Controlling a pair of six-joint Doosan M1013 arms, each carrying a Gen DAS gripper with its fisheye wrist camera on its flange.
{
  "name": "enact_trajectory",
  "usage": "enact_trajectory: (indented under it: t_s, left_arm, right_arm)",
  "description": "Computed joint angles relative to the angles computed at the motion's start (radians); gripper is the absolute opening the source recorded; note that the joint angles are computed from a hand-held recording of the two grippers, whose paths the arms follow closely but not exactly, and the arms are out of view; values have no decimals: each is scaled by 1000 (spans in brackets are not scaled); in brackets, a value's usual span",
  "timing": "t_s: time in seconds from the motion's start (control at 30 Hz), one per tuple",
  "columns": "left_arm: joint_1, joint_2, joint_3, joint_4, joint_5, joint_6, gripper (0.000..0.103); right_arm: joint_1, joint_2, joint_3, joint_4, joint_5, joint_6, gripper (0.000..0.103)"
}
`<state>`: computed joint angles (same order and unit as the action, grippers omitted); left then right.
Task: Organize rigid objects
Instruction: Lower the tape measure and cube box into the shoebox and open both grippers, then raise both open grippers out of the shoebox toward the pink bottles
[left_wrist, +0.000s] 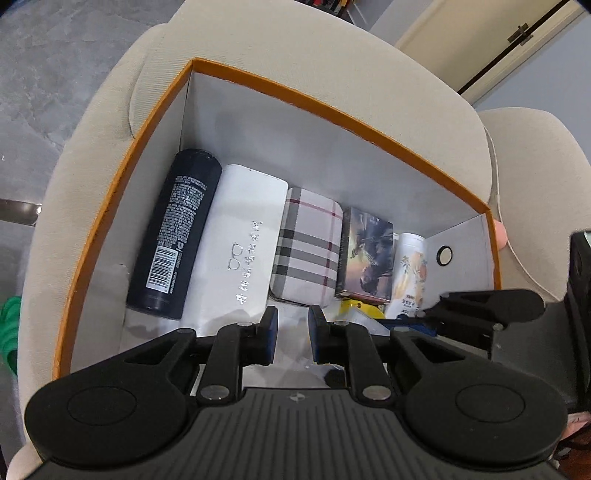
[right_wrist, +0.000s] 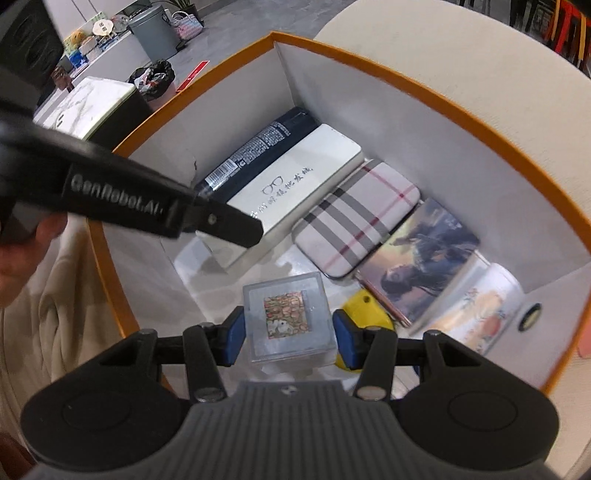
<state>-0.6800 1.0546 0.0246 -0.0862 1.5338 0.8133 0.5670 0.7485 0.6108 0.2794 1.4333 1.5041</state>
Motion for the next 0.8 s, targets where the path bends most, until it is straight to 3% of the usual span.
enact_trajectory:
  t_s: [0.07,0.4,0.53,0.7,0.8]
  left_arm:
    - [-1,-43,91,10,-54,10,19]
    - [4,-99,203,24,-104,-9,19]
    - [4,-108,225,14,-119,-12,19]
    - [4,-105,223,1,-117,-9,19]
    - [4,-112,240,-4,-130,-12,19]
  right_arm:
    - [3,21,-33,3,14,-10,50]
    - [22,135,-218,-3,116,-224,50]
    - [22,129,-206,-4,106,-303,50]
    - [23,117,-198,-23,111,-296,53]
    - [27,98,-173,-64,101,-263,65]
